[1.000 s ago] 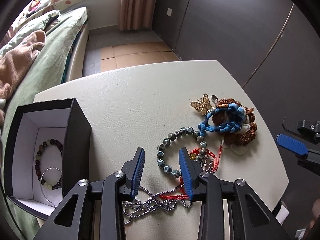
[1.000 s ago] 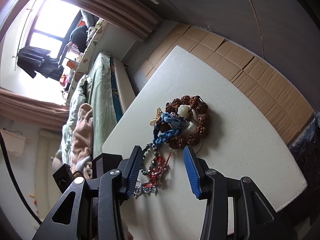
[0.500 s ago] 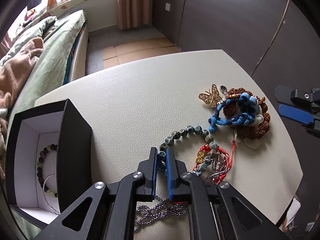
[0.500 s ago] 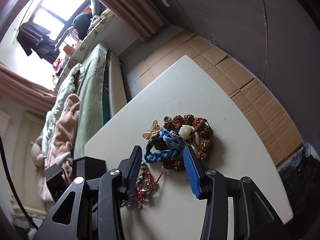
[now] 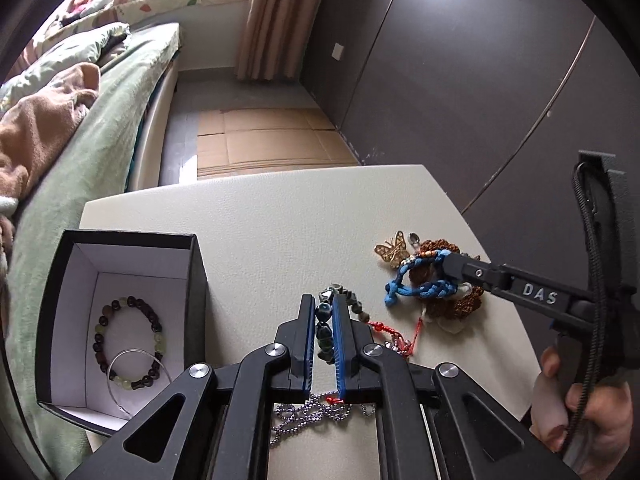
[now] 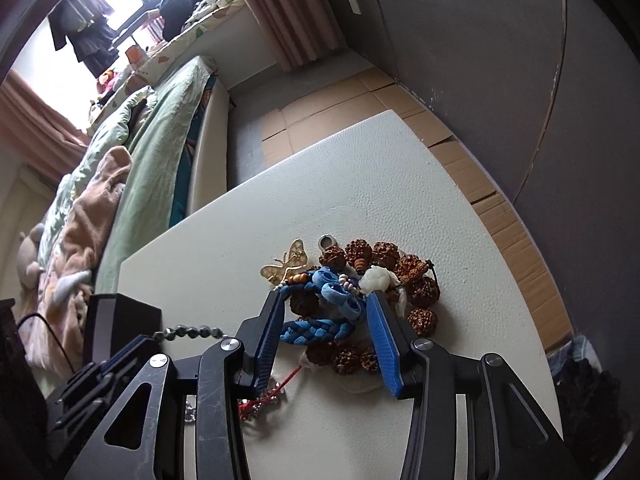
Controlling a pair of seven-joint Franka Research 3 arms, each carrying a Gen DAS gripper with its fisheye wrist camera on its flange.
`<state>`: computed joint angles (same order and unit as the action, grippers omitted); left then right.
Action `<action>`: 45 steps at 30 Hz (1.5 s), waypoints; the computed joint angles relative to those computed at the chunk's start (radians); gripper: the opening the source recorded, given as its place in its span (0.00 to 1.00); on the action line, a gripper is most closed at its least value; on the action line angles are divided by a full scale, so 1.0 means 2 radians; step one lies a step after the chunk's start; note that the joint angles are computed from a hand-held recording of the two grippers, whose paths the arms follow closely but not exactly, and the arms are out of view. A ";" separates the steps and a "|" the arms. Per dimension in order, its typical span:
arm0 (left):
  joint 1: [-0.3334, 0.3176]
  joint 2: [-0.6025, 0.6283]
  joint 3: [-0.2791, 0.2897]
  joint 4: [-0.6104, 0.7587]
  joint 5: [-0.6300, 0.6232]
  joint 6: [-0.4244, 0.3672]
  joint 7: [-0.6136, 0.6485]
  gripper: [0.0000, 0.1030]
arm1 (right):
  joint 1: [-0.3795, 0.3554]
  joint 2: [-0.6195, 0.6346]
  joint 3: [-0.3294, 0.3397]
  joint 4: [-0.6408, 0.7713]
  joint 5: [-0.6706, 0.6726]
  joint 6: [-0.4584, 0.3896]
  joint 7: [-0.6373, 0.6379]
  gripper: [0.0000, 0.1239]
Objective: Organize jewelry
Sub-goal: 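Drop the grey bracelet into the box with the left tool while the right grasps the blue bracelet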
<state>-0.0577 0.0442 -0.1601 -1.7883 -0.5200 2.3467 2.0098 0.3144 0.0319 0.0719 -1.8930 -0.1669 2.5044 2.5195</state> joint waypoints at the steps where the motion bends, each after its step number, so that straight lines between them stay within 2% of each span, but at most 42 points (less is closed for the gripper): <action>1: 0.001 -0.003 0.001 0.000 -0.007 0.001 0.003 0.08 | 0.001 0.001 0.000 0.001 -0.008 -0.003 0.003 0.27; 2: 0.003 -0.005 0.002 -0.001 -0.013 0.000 0.007 0.08 | 0.001 0.003 0.000 0.005 -0.013 -0.011 0.003 0.12; 3: 0.003 -0.006 0.003 0.000 -0.019 -0.001 0.009 0.08 | 0.002 0.001 0.000 0.004 -0.012 -0.014 0.003 0.07; 10: 0.008 -0.030 0.015 -0.014 -0.061 -0.001 0.031 0.08 | -0.007 -0.035 0.004 -0.043 0.025 0.056 0.003 0.06; 15: 0.010 -0.041 0.025 -0.017 -0.084 -0.006 0.043 0.08 | -0.013 -0.049 0.012 -0.060 0.037 0.086 0.007 0.06; 24: 0.016 -0.058 0.043 -0.023 -0.115 -0.004 0.057 0.08 | -0.009 -0.052 0.028 -0.059 0.033 0.138 0.001 0.06; 37: 0.032 -0.059 0.056 -0.018 -0.119 0.018 0.047 0.08 | 0.021 -0.023 0.032 -0.037 0.093 0.208 -0.064 0.03; 41: 0.035 -0.054 0.055 -0.016 -0.105 0.023 0.025 0.08 | 0.029 -0.010 0.029 -0.018 0.078 0.195 -0.065 0.03; 44: 0.038 -0.053 0.055 -0.016 -0.106 0.024 0.024 0.08 | 0.034 0.004 0.025 0.013 0.076 0.119 -0.067 0.03; 45: 0.039 -0.053 0.055 -0.015 -0.104 0.025 0.022 0.08 | 0.035 0.009 0.023 0.023 0.077 0.089 -0.071 0.06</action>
